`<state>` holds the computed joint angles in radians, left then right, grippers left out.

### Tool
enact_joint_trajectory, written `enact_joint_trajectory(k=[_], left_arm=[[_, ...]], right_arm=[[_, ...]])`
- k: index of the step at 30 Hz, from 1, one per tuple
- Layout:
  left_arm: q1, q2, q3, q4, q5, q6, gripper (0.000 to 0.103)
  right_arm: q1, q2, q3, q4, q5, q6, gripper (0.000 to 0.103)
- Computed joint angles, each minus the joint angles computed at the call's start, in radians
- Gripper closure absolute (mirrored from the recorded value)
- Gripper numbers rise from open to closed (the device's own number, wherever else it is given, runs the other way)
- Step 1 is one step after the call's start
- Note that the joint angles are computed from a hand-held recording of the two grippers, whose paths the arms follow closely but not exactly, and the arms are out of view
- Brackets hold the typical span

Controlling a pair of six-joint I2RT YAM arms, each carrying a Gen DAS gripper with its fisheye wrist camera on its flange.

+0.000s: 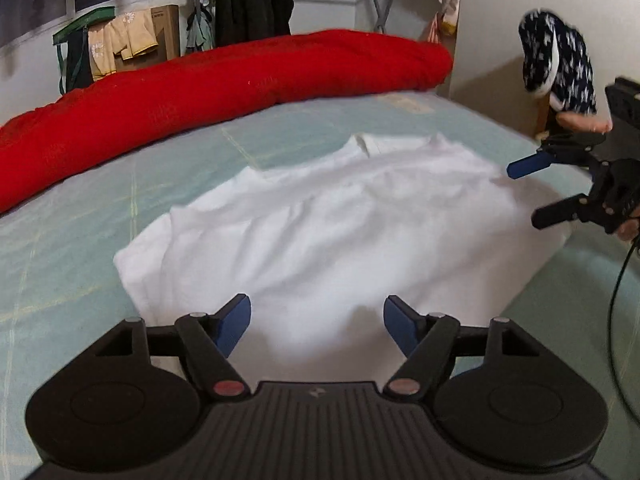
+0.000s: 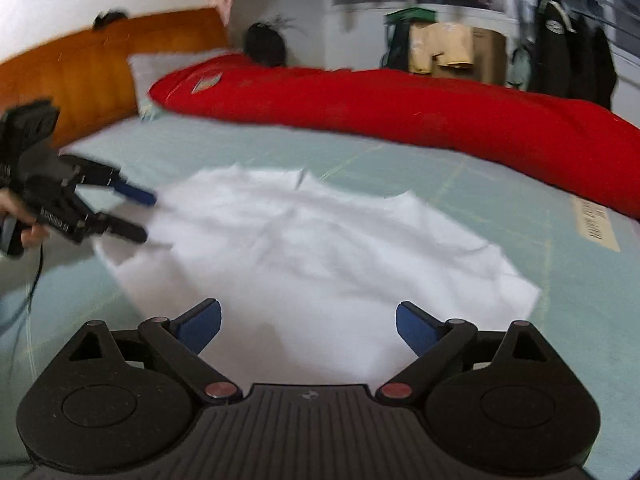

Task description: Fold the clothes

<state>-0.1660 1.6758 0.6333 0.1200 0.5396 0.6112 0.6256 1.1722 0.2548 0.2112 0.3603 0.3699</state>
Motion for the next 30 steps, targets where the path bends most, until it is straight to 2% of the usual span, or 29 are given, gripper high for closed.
enact_joint_trajectory(k=[3,6,9,10,14,17,19,22,25,30], left_arm=[[0.107,0.001,-0.033,-0.041,0.057,0.045,0.029],[0.188,-0.065,-0.035,-0.163,0.107,0.136,0.029],[0.162,-0.1,-0.001,-0.223,0.163,0.093,0.029],[0.143,-0.096,0.017,-0.234,0.192,0.066,0.029],[0.037,-0.033,0.073,-0.215,0.242,-0.054,0.027],[0.004,0.018,0.074,-0.171,0.142,-0.106,0.027],[0.052,0.047,0.068,-0.19,0.104,-0.067,0.028],[0.138,0.021,0.042,-0.231,0.152,0.035,0.027],[0.092,-0.008,0.047,-0.208,0.186,-0.025,0.028],[-0.033,0.017,0.056,-0.143,0.205,-0.129,0.027]], right_arm=[[0.027,0.027,-0.033,-0.052,0.008,0.063,0.006],[0.053,-0.183,-0.124,-0.154,0.023,0.159,0.006],[0.109,-0.289,-0.089,-0.273,0.062,0.224,0.006],[0.12,-0.275,-0.078,-0.231,0.047,0.225,0.005],[0.112,-0.014,-0.013,0.099,-0.073,0.136,0.002],[0.102,0.224,0.053,0.24,-0.139,0.115,0.002],[0.12,0.254,0.035,0.25,-0.131,0.147,0.002],[0.167,0.171,-0.021,0.203,-0.089,0.2,0.002],[0.186,0.051,-0.029,0.117,-0.066,0.226,0.002],[0.162,0.234,0.086,0.249,-0.094,0.134,0.002]])
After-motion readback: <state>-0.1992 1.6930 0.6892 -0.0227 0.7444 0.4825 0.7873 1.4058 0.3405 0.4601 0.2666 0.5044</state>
